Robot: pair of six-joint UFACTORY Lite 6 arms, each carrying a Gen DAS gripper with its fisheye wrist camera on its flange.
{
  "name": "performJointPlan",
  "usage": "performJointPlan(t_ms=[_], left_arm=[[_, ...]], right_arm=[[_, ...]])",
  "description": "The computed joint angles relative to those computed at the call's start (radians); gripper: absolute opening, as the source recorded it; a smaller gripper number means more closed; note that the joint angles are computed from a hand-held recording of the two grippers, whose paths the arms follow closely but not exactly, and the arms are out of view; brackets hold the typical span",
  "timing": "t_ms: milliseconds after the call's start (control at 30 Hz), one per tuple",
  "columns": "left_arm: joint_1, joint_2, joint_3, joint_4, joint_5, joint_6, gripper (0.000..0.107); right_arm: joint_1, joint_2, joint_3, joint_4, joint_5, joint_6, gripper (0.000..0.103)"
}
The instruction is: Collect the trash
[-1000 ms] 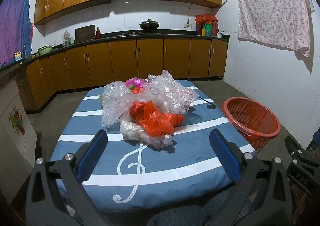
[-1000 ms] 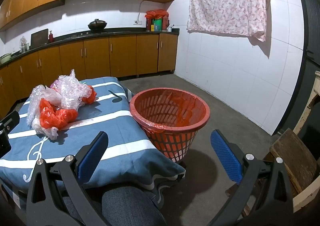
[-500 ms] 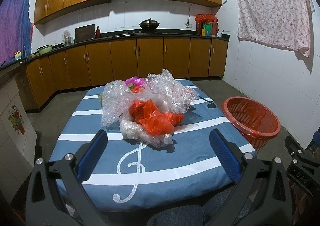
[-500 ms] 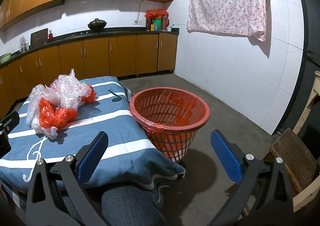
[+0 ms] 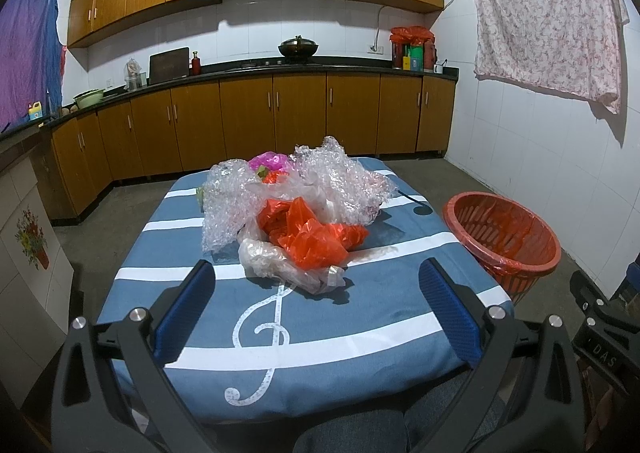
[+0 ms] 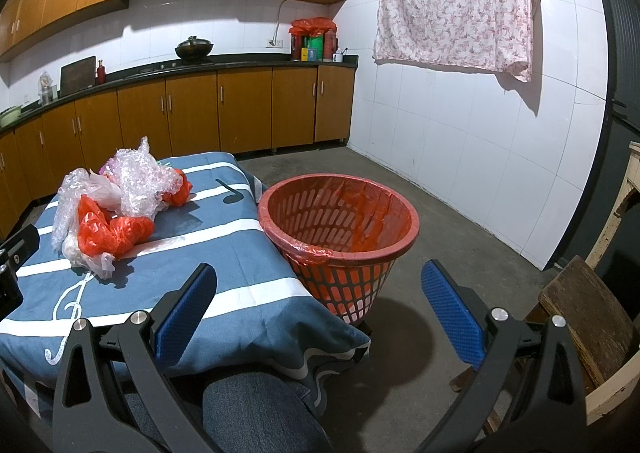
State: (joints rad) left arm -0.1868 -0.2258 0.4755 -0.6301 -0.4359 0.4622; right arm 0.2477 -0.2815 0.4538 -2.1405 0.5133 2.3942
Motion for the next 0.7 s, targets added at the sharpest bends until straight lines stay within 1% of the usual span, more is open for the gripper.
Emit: performJointPlan(t_ms=[700], left_arm=[[-0.002, -0.002, 0.0, -0.009, 0.003, 0.008, 0.099]], right_arm=[[-0.001, 0.004, 0.001, -0.002, 0.0, 0.003, 0.101]])
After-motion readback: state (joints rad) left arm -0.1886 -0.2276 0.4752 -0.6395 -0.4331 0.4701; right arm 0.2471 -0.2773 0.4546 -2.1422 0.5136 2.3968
